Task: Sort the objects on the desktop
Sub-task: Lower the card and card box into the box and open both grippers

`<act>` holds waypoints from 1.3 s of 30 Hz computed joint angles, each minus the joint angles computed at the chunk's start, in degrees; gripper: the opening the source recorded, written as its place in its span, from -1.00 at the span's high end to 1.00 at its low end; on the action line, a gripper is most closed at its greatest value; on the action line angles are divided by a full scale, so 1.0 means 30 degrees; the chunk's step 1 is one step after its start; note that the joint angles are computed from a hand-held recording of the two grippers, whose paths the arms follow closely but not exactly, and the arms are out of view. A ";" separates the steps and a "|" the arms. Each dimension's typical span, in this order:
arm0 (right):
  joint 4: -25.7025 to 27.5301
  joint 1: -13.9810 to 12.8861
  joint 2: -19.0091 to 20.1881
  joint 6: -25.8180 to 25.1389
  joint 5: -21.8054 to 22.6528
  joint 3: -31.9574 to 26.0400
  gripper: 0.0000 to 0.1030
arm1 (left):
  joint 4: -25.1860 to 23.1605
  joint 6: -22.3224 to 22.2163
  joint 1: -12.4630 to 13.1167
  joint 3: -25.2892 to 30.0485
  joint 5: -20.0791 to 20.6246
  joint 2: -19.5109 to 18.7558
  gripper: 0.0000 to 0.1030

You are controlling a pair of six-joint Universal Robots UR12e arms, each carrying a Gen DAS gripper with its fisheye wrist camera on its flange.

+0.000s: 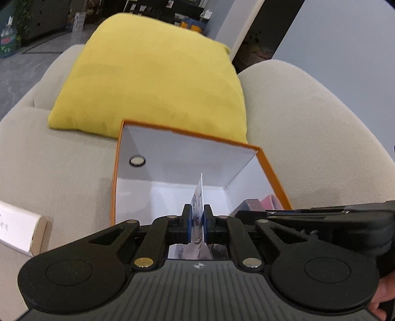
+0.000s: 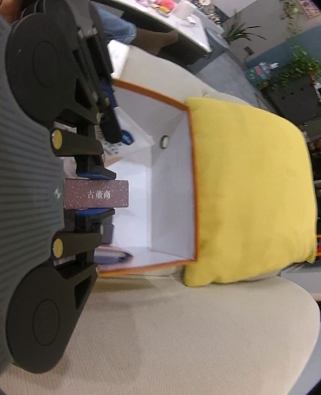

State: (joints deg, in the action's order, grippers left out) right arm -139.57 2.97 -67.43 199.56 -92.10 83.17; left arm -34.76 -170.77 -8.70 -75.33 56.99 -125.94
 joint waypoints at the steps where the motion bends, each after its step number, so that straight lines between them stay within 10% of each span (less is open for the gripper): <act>1: 0.0089 0.0078 0.0090 -0.0187 -0.0202 -0.0061 0.54 | -0.0258 0.0067 -0.0004 0.0038 -0.0040 -0.0021 0.83; 15: 0.1092 0.0100 0.0597 0.0579 -0.0579 -0.0552 0.53 | -0.0337 -0.0421 -0.0064 -0.0177 0.0038 -0.0071 0.83; 30: -0.2151 -0.0098 -0.0885 0.3039 -0.0478 0.1648 0.39 | 0.1422 -0.0336 -0.0389 -0.0387 0.0062 -0.0218 0.81; 39: -0.3573 0.0164 -0.1678 0.4668 -0.1497 0.3307 0.33 | -0.0544 0.0223 -0.0617 -0.0221 0.0258 0.0054 0.73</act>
